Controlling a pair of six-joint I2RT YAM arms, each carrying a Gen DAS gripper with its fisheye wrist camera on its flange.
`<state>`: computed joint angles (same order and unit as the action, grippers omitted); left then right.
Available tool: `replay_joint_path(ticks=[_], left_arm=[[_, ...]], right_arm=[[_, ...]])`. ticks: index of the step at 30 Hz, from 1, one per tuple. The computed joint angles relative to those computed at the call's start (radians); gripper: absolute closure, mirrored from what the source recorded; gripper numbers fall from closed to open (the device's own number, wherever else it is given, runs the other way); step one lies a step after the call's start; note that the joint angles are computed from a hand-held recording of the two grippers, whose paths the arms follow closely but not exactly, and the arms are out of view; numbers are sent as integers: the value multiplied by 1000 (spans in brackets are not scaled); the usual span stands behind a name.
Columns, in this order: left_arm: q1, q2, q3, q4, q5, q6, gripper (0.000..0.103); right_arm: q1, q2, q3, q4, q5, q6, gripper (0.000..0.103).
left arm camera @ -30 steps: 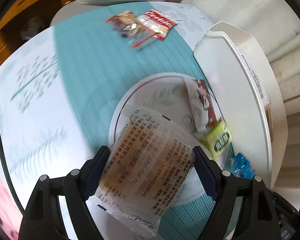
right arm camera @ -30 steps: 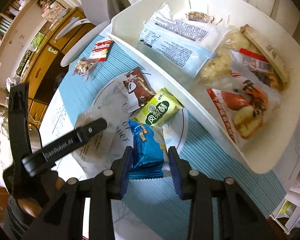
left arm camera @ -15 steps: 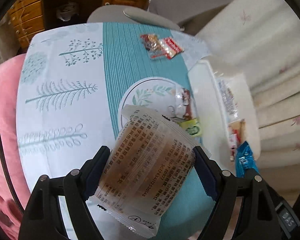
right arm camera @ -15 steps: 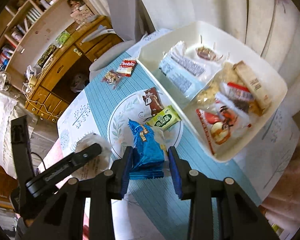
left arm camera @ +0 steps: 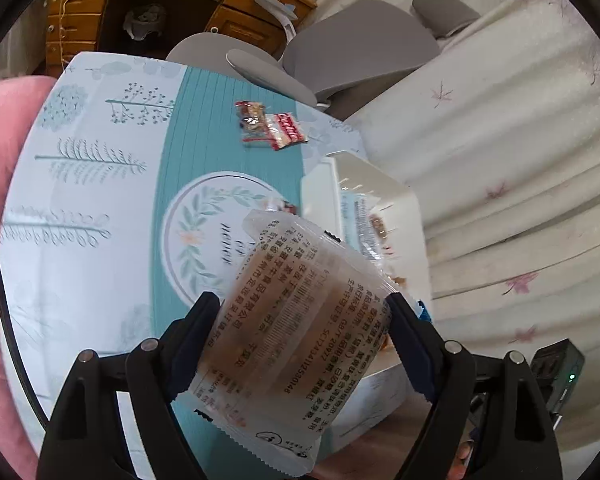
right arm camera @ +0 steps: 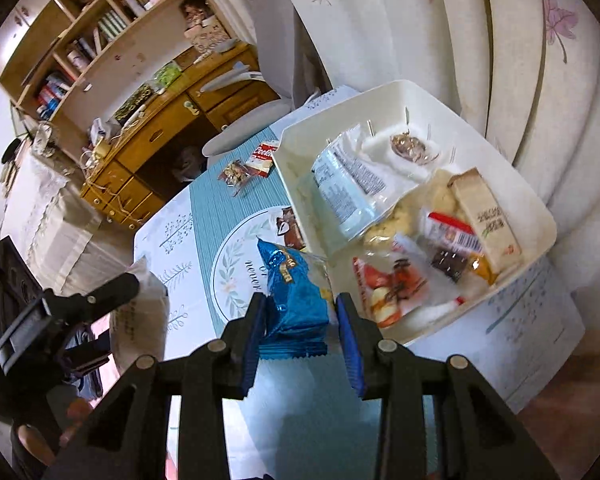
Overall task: Organize snacks
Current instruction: 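Lift both snacks and carry them toward the white tray with both tools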
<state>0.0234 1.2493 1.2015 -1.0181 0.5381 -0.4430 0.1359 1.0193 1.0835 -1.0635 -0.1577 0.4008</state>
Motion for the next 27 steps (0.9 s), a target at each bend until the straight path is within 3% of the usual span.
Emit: replay_joint_path(ticks=[12, 19, 27], left_arm=[[-354, -57, -69, 256, -227, -454, 20], [-517, 37, -35, 352, -353, -588, 19], [-605, 194, 81, 384, -416, -630, 19]], right_arm=[[-478, 132, 129, -103, -333, -593, 68], [-638, 278, 235, -138, -405, -835, 67], [-724, 434, 344, -168, -417, -983, 67]])
